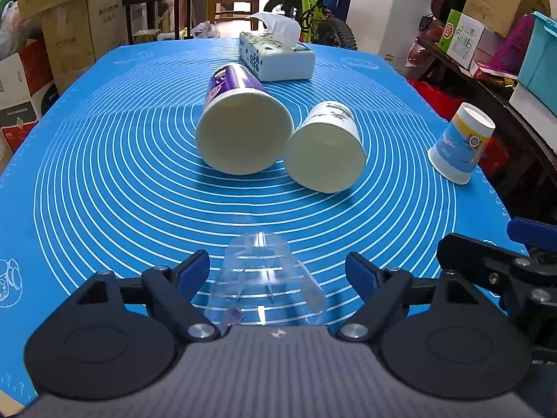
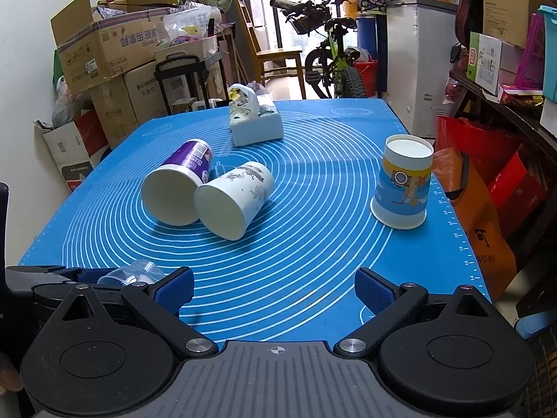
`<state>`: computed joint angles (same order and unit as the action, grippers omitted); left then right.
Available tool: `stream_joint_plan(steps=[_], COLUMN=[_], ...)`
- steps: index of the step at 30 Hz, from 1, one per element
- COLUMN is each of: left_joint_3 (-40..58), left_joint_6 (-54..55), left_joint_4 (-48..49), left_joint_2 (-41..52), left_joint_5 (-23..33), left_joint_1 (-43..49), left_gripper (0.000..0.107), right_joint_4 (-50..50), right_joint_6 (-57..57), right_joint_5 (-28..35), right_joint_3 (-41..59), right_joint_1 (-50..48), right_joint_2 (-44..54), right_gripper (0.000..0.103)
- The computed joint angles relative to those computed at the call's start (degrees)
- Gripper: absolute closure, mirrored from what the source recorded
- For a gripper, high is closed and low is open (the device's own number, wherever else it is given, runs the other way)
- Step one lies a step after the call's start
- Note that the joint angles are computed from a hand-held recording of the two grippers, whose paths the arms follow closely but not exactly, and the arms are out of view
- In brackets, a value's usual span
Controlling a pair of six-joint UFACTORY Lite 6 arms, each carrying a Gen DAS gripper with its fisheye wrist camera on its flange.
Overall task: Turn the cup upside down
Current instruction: 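Close the right tool on the clear cup while the left tool opens and releases it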
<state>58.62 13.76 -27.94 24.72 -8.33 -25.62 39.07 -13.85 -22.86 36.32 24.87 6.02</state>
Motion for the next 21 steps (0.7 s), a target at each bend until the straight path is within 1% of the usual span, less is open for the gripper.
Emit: stream_joint_plan(steps=[3,6,10,11,13,16,20,21], left_joint_3=[-0.36,-1.62,-3.95,-4.88,-6.34,-7.72,-7.83,-7.71], left_joint_6=[-1.27,-6.39,-7.15,-7.25,-4.10,6.91,13.06,13.46], left_joint_4=[1.06,5.71,7.24,7.73,5.11,-5.63,-11.94,-12.50], left_joint_2=[-0.73,-2.69,-7.09,-8.56,-10.98,-13.51,-13.46,-13.02], left_joint_5=[0.22,0.23,0.90,0.72,0.18,-1.39,-2.80,-3.10], left_joint_1=[-0.03,0.31,1.12,1.46,2.09,3.20,7.31,8.47], left_gripper=[0.022,0.022,0.019,0.019,0.018,0.014,0.013,0.013], right_joint_4=[-0.83,-1.92,-8.63,-8.93,-4.25,3.66,15.49,20.72], right_joint_6=[0.90,1.85,8.15,8.22,3.12,-5.42,-18.44,-23.80], right_joint_5=[-0.11,0.64,5.52,6.24,7.27,8.91,13.26,14.41], right_joint_3=[-0.12,-0.33,-0.22,0.02,1.26,4.58,12.23,14.64], right_joint_1=[-0.13,-0.58,-2.50,-2.62,-1.79,-0.30,1.39,1.80], right_joint_2=[-0.11,-0.84,-4.13,-4.73,-5.43,-4.49,0.32,2.04], right_gripper=[0.004,0.004,0.004,0.004,0.004,0.004,0.004,0.004])
